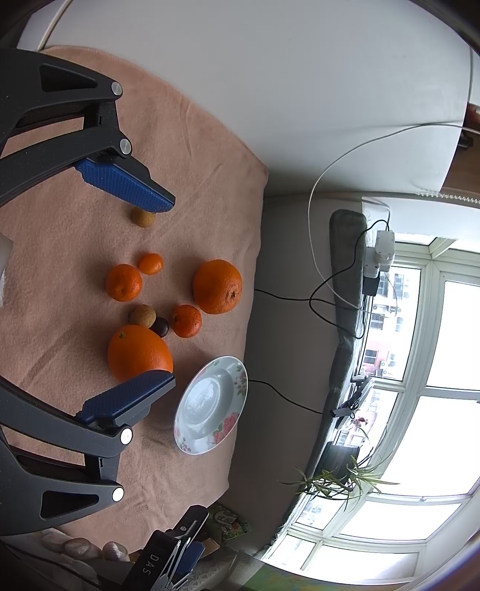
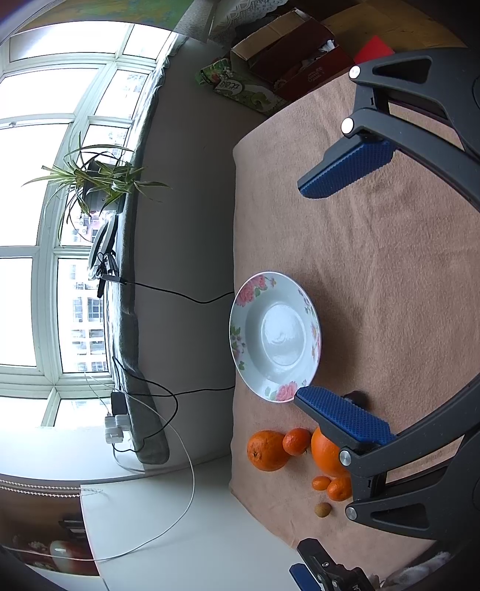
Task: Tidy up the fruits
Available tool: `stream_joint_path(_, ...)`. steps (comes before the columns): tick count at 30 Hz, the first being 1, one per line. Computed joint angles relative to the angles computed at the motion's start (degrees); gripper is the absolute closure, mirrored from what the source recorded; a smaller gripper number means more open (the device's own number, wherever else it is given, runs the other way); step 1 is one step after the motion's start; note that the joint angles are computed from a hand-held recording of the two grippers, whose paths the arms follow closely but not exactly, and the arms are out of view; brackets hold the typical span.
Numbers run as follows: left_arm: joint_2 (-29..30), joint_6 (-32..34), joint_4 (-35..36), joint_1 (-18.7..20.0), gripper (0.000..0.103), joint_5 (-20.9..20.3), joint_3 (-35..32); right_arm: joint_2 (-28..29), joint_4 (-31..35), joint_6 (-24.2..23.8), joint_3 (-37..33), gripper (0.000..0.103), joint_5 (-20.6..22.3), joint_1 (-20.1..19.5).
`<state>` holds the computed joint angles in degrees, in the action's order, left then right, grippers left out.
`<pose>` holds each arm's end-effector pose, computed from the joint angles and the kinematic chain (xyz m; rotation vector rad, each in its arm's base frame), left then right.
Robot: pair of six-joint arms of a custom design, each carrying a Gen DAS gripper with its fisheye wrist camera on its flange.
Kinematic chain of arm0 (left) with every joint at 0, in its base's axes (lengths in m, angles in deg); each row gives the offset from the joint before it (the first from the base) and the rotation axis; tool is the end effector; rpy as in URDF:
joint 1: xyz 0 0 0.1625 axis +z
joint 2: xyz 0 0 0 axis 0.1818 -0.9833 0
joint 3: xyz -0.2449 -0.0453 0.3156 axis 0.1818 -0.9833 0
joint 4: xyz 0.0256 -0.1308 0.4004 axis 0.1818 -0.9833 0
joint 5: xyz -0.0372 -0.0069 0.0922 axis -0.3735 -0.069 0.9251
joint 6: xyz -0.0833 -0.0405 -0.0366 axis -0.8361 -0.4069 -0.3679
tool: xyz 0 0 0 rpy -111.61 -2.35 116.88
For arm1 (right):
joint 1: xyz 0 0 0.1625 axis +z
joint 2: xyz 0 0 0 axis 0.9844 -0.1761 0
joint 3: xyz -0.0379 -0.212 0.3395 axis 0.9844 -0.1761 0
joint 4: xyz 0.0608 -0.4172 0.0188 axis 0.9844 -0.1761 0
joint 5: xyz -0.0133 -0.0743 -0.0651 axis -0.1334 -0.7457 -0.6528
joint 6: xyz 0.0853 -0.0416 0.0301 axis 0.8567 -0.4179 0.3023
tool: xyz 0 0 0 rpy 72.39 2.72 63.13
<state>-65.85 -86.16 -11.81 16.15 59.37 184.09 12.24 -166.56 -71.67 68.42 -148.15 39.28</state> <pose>-0.1009 -0.3066 0.2465 -0.0276 2.0034 -1.2951 0.3077 -0.3944 0.0699 0.8607 -2.2352 0.9965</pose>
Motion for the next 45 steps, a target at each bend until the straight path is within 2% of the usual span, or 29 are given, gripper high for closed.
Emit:
stream_joint_path(11, -0.4, 8.5, -10.9, 2.0, 0.015, -0.3, 2.2, 0.3, 1.5, 0.0, -0.4, 0.0, 1.2, -0.9)
stream_joint_path(17, -0.3, 20.1, -25.3, 4.1, 0.015, -1.9, 4.8, -0.8, 6.1, 1.3, 0.2, 0.0, 5.6, -2.4)
stream_joint_path(22, 1.2, 31.1, -41.4, 6.6, 0.015, -5.0, 7.3, -2.9, 15.1, 4.5, -0.1, 0.0, 13.1, -5.2)
stream_joint_path(26, 4.2, 37.8, -53.6, 8.7, 0.015, -8.1, 8.7, -2.6, 20.0, 4.5, -1.4, 0.0, 16.0, -5.9)
stream_joint_path(32, 7.8, 43.1, -62.2, 10.0, 0.017, -10.9, 9.4, -1.6, 26.1, 3.6, -3.3, 0.0, 20.0, -6.2)
stream_joint_path(38, 12.5, 49.0, -70.9, 11.6, 0.024, -13.6, 9.3, -0.2, 33.2, 1.2, -5.7, 0.0, 24.3, -6.3)
stream_joint_path(40, 14.1, 51.0, -73.8, 12.5, 0.03, -14.7, 9.1, 0.5, 35.1, 0.7, -6.4, 0.0, 25.4, -6.8)
stream_joint_path(43, 16.2, 53.4, -77.7, 13.8, 0.035, -16.0, 8.7, 1.5, 37.4, 0.1, -7.2, 0.01, 25.9, -7.3)
stream_joint_path(45, 17.0, 54.6, -79.5, 14.5, 0.04, -16.9, 8.6, 2.1, 39.1, -0.5, -7.8, 0.011, 26.3, -7.6)
